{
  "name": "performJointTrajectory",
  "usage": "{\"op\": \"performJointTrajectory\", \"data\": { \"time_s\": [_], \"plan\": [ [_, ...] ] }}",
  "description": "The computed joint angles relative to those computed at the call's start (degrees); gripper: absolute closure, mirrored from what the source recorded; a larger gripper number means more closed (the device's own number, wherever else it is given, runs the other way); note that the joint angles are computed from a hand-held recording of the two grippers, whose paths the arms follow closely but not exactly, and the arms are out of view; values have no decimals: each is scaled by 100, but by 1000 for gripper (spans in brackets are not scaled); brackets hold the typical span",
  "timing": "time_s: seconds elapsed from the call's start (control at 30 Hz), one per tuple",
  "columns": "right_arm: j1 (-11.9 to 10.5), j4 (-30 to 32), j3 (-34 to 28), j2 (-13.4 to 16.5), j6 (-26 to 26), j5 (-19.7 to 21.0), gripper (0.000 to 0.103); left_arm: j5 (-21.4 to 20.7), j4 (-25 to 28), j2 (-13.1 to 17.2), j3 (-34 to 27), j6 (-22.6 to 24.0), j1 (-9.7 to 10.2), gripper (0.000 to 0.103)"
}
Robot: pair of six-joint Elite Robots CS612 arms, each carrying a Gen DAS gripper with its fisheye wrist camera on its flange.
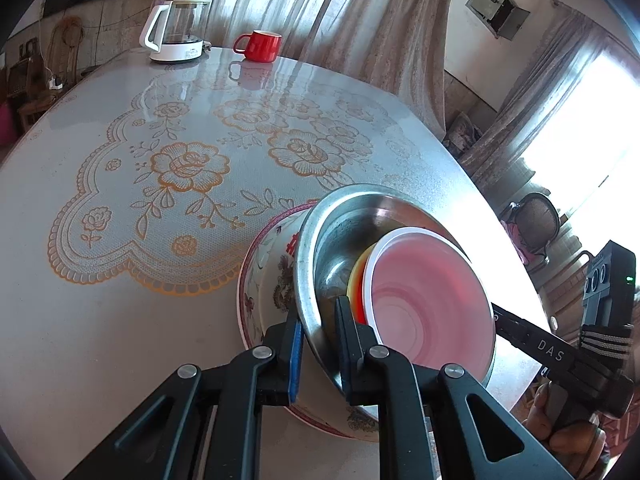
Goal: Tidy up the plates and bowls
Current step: 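Carry the steel bowl over the plate stack with both grippers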
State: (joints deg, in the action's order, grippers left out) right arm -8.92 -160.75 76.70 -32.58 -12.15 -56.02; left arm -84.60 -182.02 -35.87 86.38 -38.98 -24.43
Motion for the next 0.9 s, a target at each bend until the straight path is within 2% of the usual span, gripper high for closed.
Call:
{"op": "performJointTrajectory", "data": {
  "time_s": [0.3,0.57,0.8,0.9],
  "plan": [
    [-34,-113,69,-38,66,67,88,89,39,-40,52,-38,-20,85],
    [-44,-147,117,-63,86,105,88,318,-183,-100,184,-29,-56,85],
    [-67,-211,176,-89,100,154,88,580,-302,-137,262,164,-116,85],
    [-83,-244,212,-104,112,191,88,552,-267,-133,270,175,-126,87]
  ]
}}
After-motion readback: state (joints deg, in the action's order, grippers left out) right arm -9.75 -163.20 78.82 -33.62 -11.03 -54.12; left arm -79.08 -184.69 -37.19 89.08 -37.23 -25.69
